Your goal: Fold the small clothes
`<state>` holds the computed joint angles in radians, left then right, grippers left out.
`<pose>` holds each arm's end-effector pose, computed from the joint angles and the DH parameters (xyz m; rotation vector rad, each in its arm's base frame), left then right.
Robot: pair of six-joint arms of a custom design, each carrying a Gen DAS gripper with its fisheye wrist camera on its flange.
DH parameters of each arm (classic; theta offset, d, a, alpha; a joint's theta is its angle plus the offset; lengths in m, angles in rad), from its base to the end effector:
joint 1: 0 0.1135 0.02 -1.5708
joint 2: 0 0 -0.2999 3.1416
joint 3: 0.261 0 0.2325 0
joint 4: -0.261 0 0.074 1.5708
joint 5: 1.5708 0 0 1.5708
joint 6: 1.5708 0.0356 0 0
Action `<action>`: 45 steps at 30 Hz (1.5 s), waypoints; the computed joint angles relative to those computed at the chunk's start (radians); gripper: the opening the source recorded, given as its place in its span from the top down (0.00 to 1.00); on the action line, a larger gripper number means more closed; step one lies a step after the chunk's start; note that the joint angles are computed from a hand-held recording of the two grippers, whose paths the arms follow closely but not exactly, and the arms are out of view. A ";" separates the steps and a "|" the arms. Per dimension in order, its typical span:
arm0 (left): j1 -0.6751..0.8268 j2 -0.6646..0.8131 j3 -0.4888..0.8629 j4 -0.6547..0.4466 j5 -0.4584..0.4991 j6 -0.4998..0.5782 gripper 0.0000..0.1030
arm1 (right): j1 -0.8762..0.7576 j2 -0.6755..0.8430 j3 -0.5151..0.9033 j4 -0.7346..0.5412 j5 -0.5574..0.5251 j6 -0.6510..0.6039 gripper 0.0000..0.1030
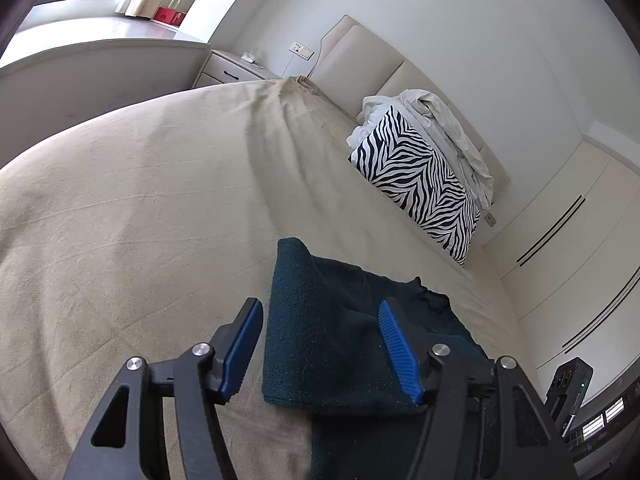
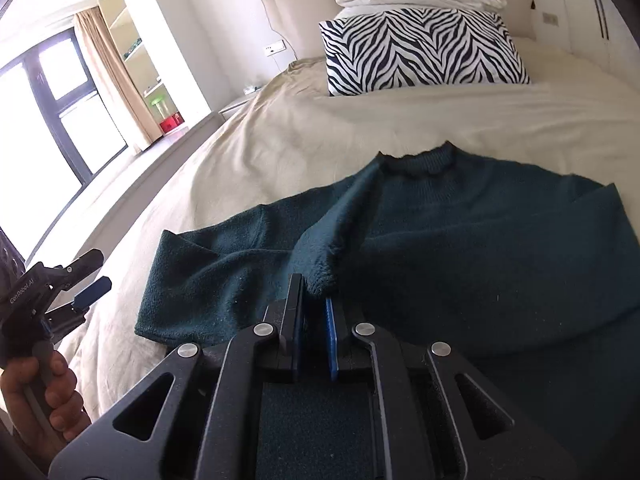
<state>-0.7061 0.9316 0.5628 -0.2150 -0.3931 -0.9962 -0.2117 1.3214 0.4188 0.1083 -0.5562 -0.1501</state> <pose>0.1317 -0.0944 0.2703 -0.5385 2.0937 -0.5874 0.2047 -0.0248 0.1906 -0.1931 2.2546 0.4658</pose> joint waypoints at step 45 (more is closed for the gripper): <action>0.044 0.616 0.301 0.084 0.183 0.187 0.74 | -0.533 0.617 0.602 -0.469 -0.287 -0.189 0.93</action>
